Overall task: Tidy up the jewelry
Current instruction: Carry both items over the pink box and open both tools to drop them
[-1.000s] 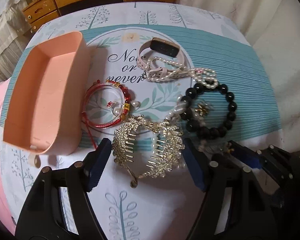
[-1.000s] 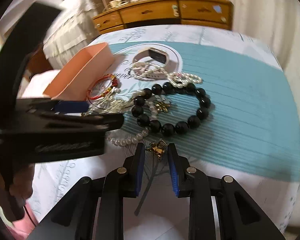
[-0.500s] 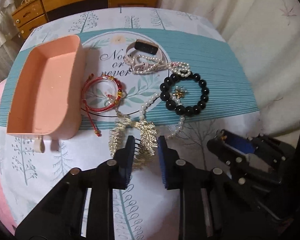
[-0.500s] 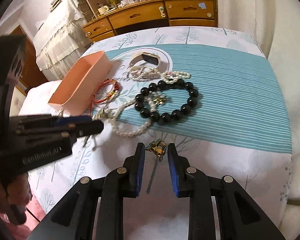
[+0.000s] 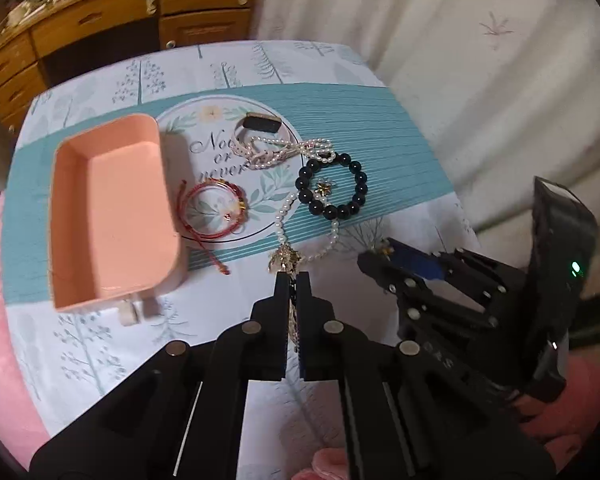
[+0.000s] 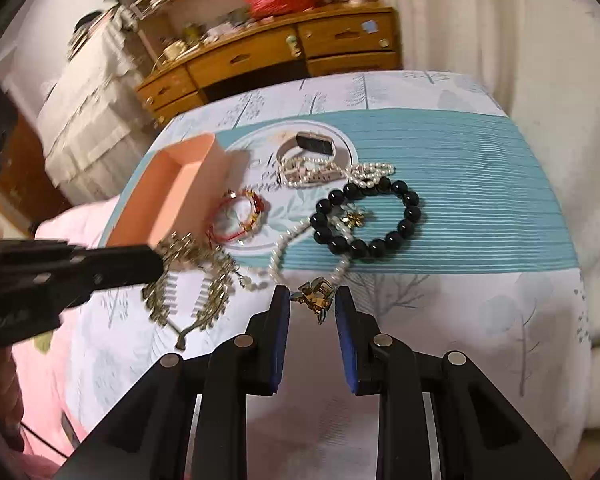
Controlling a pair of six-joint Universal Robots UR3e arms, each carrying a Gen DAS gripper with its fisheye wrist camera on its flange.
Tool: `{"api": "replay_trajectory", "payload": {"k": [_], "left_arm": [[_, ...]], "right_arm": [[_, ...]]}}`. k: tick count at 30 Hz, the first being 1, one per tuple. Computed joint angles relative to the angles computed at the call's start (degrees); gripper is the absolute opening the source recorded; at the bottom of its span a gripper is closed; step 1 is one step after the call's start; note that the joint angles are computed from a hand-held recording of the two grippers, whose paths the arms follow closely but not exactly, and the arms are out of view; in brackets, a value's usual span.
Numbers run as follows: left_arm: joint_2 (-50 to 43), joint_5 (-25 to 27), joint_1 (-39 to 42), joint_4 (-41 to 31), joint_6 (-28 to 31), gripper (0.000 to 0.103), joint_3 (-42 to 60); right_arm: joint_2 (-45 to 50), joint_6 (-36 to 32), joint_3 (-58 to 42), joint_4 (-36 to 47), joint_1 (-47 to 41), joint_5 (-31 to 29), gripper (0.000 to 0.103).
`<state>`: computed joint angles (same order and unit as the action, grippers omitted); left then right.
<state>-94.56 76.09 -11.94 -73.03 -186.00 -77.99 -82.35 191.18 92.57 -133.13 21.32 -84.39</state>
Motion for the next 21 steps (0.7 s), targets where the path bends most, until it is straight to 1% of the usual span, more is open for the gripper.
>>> {"api": "replay_trajectory", "payload": {"k": [5,8,12,14,17,21], "left_arm": [[4.0,-3.6,5.9,-8.9,8.8,0.001,2.5],[4.9,-5.6,10.1,-14.8,15.0,0.001,6.2],[4.4,-7.6,15.6,-20.7,22.2,0.001,11.9],[3.9,-8.5,17.9,-22.2,24.7,0.001,14.1],[1.9,-8.9,21.5,-24.0,28.5,0.001,18.2],[-1.0,-8.9,24.7,-23.5,30.4,0.001,21.5]], "right_arm": [[3.6,7.4,-4.9,-0.3,4.6,-3.8,0.023],[6.9,11.0,-9.3,-0.6,8.2,-6.8,0.023],[11.2,15.5,-15.3,-1.7,12.1,-9.1,0.023],[14.2,17.5,-19.7,-2.2,14.2,-10.6,0.023],[19.2,18.6,-27.9,-1.0,17.1,-13.0,0.023],[27.7,19.3,-43.0,3.0,20.3,-14.4,0.023]]}}
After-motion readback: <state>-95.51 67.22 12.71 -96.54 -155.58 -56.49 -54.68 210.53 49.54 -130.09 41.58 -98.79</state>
